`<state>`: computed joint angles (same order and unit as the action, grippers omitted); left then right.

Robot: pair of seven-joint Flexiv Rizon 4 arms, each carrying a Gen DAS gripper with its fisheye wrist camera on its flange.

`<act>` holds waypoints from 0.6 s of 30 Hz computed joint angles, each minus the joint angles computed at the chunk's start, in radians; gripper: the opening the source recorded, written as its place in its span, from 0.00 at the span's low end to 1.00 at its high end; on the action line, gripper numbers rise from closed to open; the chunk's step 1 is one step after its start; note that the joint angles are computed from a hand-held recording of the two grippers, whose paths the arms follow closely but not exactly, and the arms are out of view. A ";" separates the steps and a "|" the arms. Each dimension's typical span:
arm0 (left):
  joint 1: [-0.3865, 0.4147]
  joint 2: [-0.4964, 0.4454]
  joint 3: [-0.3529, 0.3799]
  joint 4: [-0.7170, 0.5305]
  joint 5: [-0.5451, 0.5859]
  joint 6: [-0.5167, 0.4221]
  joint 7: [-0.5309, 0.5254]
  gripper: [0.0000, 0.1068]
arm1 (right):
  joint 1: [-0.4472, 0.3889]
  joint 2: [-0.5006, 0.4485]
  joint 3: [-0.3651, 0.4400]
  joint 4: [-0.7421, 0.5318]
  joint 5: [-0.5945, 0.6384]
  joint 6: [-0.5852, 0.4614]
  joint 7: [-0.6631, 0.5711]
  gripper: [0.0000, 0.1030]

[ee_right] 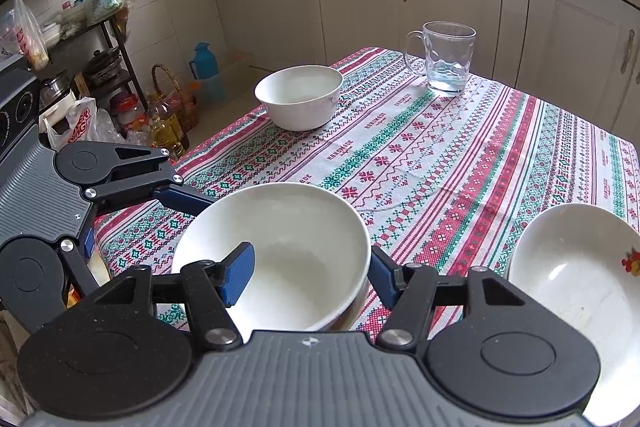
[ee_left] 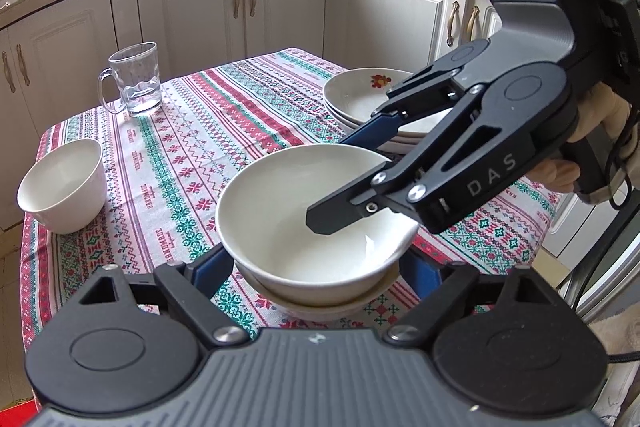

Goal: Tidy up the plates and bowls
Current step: 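Lower the bowl into the first bowl and open the right gripper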

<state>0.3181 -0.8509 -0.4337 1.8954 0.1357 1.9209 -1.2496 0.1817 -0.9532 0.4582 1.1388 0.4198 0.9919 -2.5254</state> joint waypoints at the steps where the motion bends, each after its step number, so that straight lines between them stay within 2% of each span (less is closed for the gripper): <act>1: 0.002 0.000 -0.002 0.000 -0.001 -0.003 -0.001 0.85 | 0.000 -0.001 0.000 -0.002 0.000 -0.002 0.000 0.66; 4: 0.020 -0.006 -0.021 0.000 0.000 -0.013 -0.004 0.86 | -0.003 -0.003 0.003 -0.003 0.005 -0.003 -0.005 0.66; 6: 0.011 -0.003 -0.009 0.004 -0.004 0.005 -0.010 0.90 | -0.001 -0.001 -0.001 0.001 0.004 0.000 -0.004 0.69; 11: 0.008 0.009 0.004 0.017 0.011 0.026 -0.020 0.90 | -0.016 0.006 0.020 0.020 0.028 0.023 -0.037 0.88; 18: 0.022 0.020 0.001 0.040 0.029 0.048 -0.057 0.90 | -0.046 0.030 0.040 0.088 0.062 0.119 -0.069 0.88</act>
